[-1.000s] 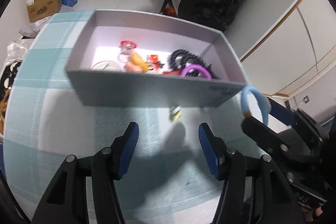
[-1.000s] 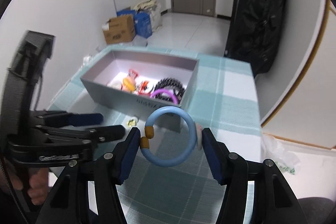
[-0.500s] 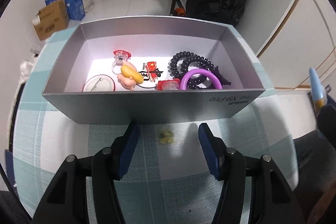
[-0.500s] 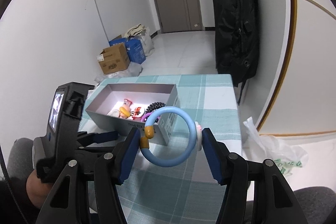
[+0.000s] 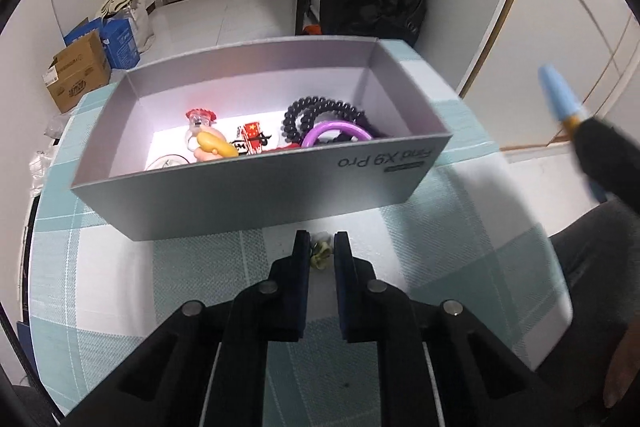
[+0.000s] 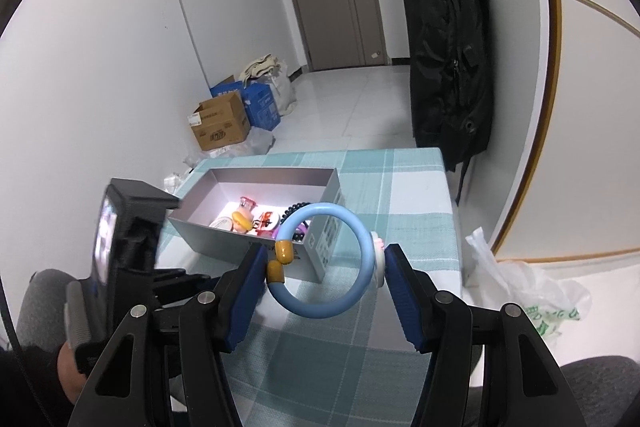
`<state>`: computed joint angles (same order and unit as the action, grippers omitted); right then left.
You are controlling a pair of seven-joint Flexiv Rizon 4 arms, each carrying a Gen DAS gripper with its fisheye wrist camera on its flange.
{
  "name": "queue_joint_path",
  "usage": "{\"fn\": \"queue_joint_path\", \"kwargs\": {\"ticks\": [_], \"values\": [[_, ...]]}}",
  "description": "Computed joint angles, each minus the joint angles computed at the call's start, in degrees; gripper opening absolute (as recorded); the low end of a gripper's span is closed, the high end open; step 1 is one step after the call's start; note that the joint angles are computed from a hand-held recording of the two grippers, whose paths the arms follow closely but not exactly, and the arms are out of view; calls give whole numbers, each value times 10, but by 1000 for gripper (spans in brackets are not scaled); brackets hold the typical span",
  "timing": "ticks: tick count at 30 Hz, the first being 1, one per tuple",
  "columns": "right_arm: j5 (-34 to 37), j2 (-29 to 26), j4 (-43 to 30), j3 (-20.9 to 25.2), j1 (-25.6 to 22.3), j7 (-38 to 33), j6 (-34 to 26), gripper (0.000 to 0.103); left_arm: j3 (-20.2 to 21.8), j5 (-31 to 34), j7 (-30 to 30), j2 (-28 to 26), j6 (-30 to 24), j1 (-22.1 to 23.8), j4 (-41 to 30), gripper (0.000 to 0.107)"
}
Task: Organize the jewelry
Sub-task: 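Grasp the small yellow charm with the left tool while the right tool lifts the blue ring, then release the charm into the box with the left tool while the right tool releases the blue ring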
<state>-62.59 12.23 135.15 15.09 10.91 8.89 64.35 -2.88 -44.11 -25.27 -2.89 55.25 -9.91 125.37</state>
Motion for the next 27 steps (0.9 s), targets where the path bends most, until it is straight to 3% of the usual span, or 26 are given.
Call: {"fn": "queue_joint_path", "kwargs": {"ticks": [11, 17, 27], "values": [[-13, -45, -26, -23, -3, -12, 64, 59, 22, -153, 50, 22, -105, 22, -34, 7], [-21, -74, -48, -41, -11, -15, 112, 59, 7, -183, 68, -5, -81, 19, -65, 7], [15, -134, -91, -67, 0, -67, 162, 59, -6, -177, 37, -53, -85, 38, -112, 7]]}}
